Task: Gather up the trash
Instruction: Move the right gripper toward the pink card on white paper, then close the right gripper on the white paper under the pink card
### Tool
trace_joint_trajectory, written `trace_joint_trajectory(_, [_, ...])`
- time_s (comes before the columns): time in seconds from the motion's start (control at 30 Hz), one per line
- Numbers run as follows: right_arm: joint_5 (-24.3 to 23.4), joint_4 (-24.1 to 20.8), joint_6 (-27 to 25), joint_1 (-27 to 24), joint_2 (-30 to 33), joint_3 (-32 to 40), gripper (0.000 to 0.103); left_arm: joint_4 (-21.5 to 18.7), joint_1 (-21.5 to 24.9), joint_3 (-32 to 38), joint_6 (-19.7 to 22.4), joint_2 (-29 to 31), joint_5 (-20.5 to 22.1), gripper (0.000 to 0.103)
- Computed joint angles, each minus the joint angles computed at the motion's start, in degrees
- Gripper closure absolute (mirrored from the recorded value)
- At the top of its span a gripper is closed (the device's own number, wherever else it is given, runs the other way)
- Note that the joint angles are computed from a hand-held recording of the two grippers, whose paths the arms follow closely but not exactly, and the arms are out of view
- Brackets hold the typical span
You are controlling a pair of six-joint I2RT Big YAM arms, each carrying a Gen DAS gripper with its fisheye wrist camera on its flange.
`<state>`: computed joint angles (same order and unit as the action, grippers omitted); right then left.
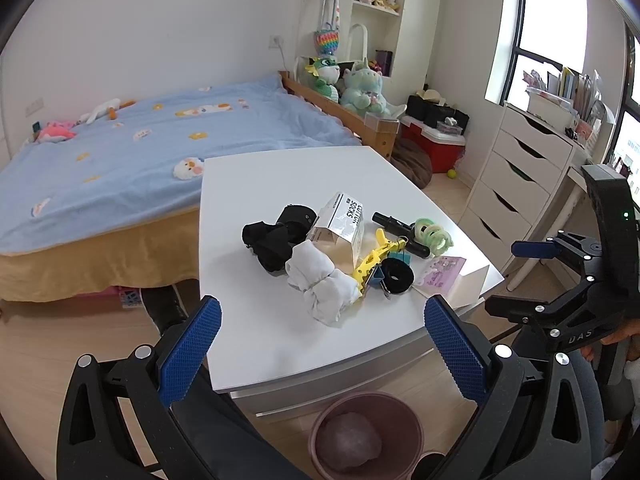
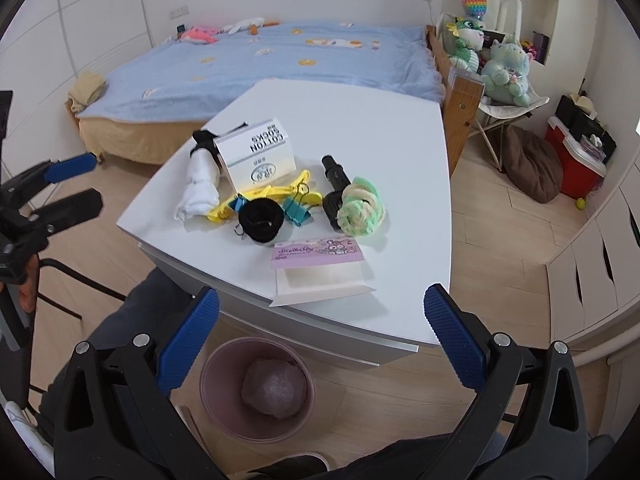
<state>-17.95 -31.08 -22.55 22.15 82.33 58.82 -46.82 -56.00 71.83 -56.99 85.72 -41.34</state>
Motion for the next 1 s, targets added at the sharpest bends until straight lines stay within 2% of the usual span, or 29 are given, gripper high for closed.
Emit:
trace_joint_trajectory(0.3, [3.6,-3.2,-4.0,1.2,6.0,4.0,0.003,0.4,0.3,-0.8,0.0,-0.3,1.0,0.005])
trace_joint_trajectory(0.63, [1.3,-2.5,-5.7,0.9,7.1,4.4,0.004,0.6,0.6,-1.6,-0.5,-0.6,2.0,0.005])
trace_joint_trajectory(0.67, [1.3,-2.3,-5.7,0.9,7.0,4.3,0.005,0.6,0.7,-1.5,-0.4,-0.6,2.2,0.005])
trace_joint_trajectory(0.73, [1.1,-2.3,-6.0,0.9,7.0,4.4,0.019,0.7,0.7,-1.5,-0.3,-0.5,2.3,0.005])
trace_joint_trajectory(0.8, [2.0,-2.3,-6.3,1.1,7.2,4.6,0.023,0.7,0.7,-1.5,-0.3,-0.5,2.4,0.005])
trace_joint_trajectory(0.9, [2.3,-2.1,-6.4,1.2,7.3,4.5,0.037,0.8,0.8,-1.5,-0.2,-0.5,2.5,0.005])
trace_joint_trajectory(1.0, [2.4,-1.3,-6.2,1.2,6.8,3.9,0.039,0.8,0.7,-1.5,-0.3,-0.5,2.5,0.005])
